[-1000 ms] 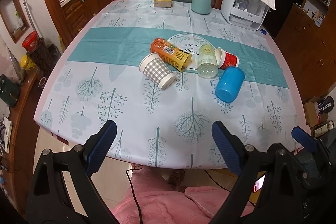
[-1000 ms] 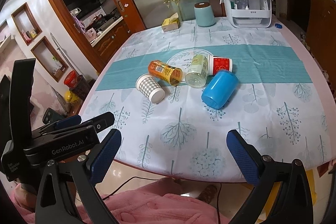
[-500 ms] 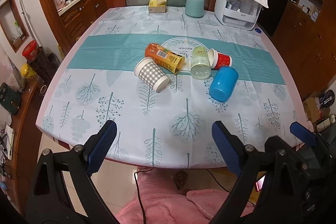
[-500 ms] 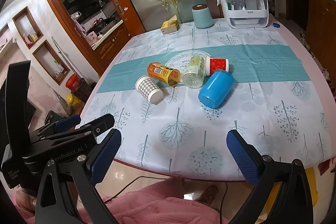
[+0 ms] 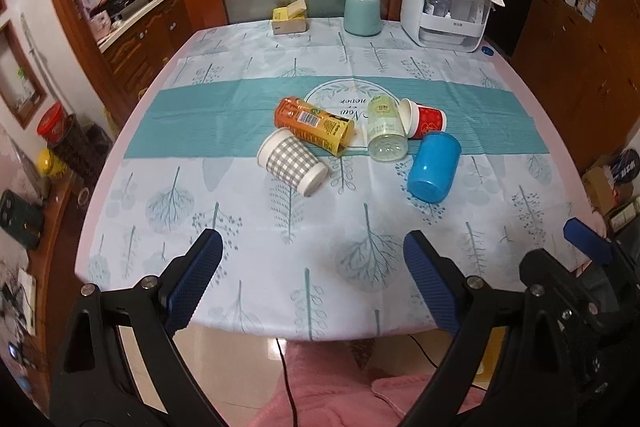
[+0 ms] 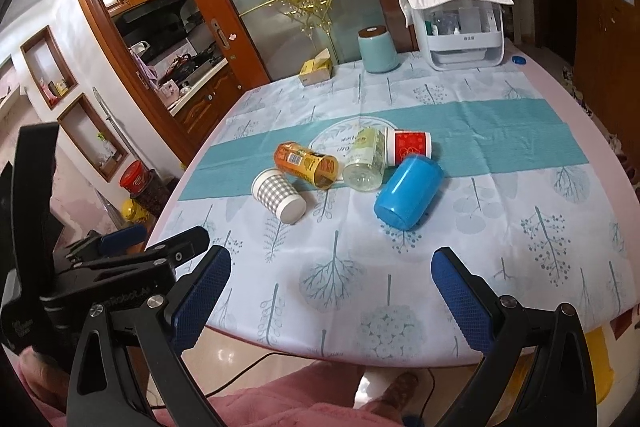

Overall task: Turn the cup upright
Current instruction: 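Reach the left gripper to the lying orange juice bottle and grasp it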

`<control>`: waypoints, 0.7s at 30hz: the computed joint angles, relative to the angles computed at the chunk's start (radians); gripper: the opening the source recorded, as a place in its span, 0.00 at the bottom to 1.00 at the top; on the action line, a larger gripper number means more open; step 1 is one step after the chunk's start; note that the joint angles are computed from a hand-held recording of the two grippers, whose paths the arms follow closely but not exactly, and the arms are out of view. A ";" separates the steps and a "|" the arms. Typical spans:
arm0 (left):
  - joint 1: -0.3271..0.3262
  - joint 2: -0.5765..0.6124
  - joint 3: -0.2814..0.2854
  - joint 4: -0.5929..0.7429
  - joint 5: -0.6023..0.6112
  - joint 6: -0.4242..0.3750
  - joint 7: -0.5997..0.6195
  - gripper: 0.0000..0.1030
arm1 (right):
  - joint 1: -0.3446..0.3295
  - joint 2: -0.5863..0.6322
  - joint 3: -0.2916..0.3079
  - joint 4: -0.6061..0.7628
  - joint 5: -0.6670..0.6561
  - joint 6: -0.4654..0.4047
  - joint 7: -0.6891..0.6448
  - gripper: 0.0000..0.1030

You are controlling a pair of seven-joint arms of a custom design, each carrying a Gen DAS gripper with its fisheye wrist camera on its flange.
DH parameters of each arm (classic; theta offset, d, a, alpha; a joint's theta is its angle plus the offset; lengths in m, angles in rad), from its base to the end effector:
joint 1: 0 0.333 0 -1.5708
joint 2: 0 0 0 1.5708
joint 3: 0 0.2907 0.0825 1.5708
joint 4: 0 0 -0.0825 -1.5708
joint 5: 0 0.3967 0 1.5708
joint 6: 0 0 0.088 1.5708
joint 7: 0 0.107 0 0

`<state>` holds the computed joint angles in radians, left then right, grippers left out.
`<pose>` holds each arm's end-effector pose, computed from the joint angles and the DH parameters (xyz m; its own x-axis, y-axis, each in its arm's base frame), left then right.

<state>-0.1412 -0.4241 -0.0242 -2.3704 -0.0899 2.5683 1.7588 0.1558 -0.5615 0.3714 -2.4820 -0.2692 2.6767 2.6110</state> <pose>0.4822 -0.0799 0.5274 -0.2790 -0.9596 -0.0361 -0.7736 0.2469 -0.5837 0.3876 0.2512 0.5265 -0.1731 -0.9445 -0.2793 -0.6791 0.3199 -0.6607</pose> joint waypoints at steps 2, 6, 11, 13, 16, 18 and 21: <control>-0.005 0.048 0.007 0.040 0.000 0.009 0.035 0.88 | -0.030 0.032 0.021 0.020 -0.035 0.013 0.015 0.99; 0.008 0.194 0.006 0.176 -0.005 -0.003 0.121 0.88 | -0.074 0.133 0.042 0.091 -0.126 0.008 0.046 0.99; 0.069 0.422 -0.042 0.429 0.052 -0.094 0.203 0.88 | -0.094 0.293 0.038 0.216 -0.280 -0.040 0.104 0.99; 0.089 0.536 -0.065 0.559 0.120 -0.130 0.232 0.88 | -0.083 0.375 0.019 0.284 -0.311 -0.083 0.073 0.99; 0.107 0.678 -0.095 0.725 0.178 -0.180 0.289 0.88 | -0.054 0.492 -0.018 0.392 -0.329 -0.159 0.005 0.99; 0.104 0.792 -0.109 0.865 0.230 -0.232 0.338 0.88 | -0.036 0.560 -0.049 0.452 -0.312 -0.192 -0.030 0.99; 0.080 0.945 -0.113 1.050 0.325 -0.295 0.431 0.88 | -0.009 0.661 -0.093 0.536 -0.259 -0.213 -0.072 0.99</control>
<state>-0.0616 0.5210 -0.1372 -1.3199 0.2353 2.2730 2.1896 0.1465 0.0991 0.2784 -1.9464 -0.5280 2.4634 2.5391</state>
